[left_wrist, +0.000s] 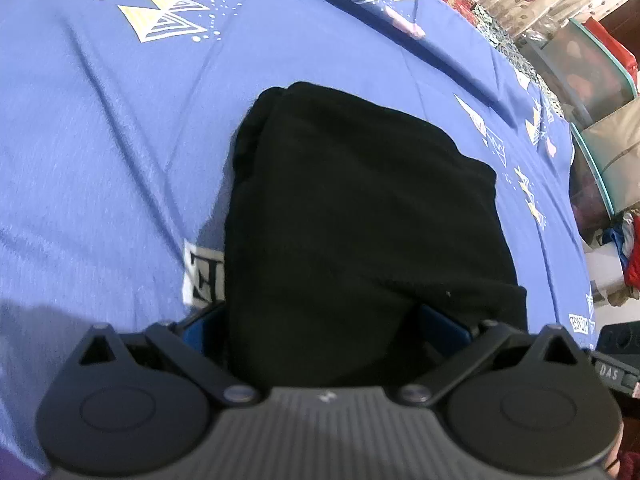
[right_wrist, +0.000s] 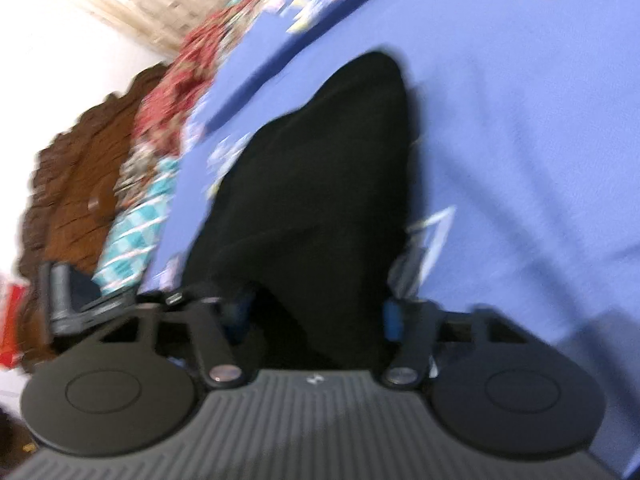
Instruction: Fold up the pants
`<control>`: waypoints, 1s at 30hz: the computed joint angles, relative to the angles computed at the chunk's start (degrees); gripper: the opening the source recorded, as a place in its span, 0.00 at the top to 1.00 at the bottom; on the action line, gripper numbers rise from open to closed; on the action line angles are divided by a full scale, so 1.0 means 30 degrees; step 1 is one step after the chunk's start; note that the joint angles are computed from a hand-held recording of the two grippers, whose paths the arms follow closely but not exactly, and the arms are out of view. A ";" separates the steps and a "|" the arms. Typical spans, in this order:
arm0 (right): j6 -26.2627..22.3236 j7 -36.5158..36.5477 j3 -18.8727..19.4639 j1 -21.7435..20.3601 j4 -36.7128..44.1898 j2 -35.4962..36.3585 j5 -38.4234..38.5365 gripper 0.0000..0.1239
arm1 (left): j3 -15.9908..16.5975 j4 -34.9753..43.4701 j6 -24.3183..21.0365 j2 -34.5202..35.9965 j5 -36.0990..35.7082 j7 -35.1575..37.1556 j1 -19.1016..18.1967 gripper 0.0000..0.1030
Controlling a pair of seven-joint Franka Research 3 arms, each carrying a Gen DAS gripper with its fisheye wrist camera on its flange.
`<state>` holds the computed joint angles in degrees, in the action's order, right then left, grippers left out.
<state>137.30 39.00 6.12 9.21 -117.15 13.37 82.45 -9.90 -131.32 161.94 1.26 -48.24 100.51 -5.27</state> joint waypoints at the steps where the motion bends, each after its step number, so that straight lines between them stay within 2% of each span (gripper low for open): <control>1: -0.0038 -0.0063 -0.0005 -0.0010 -0.0063 -0.0106 -0.0054 0.56 | -0.0018 -0.0089 -0.0079 -0.0128 0.0126 -0.0102 -0.0023 0.01; 4: 0.0000 -0.0164 -0.0073 -0.0043 -0.0277 -0.0184 0.0084 0.56 | -0.0081 -0.0238 0.0318 -0.0145 0.1952 -0.1435 -0.0274 0.01; 8: -0.1312 0.0530 -0.0224 -0.0712 -0.0459 0.0312 0.1594 0.59 | -0.0076 -0.0260 0.0590 -0.0031 0.4238 -0.3418 -0.0350 0.00; 12: -0.2029 0.0506 -0.0322 -0.1021 -0.0645 0.0285 0.2102 0.60 | -0.0055 -0.0408 0.0624 -0.0156 0.4574 -0.3565 -0.0315 0.00; 22: -0.1454 0.0521 -0.0254 -0.0641 -0.0728 0.0076 0.2392 0.60 | -0.0040 -0.0710 0.1035 -0.0266 0.4147 -0.3015 -0.0430 0.00; 30: -0.1678 0.0574 -0.0362 -0.0725 -0.0703 0.0067 0.2173 0.60 | -0.0050 -0.0786 0.1202 -0.0278 0.3576 -0.2496 -0.0510 0.00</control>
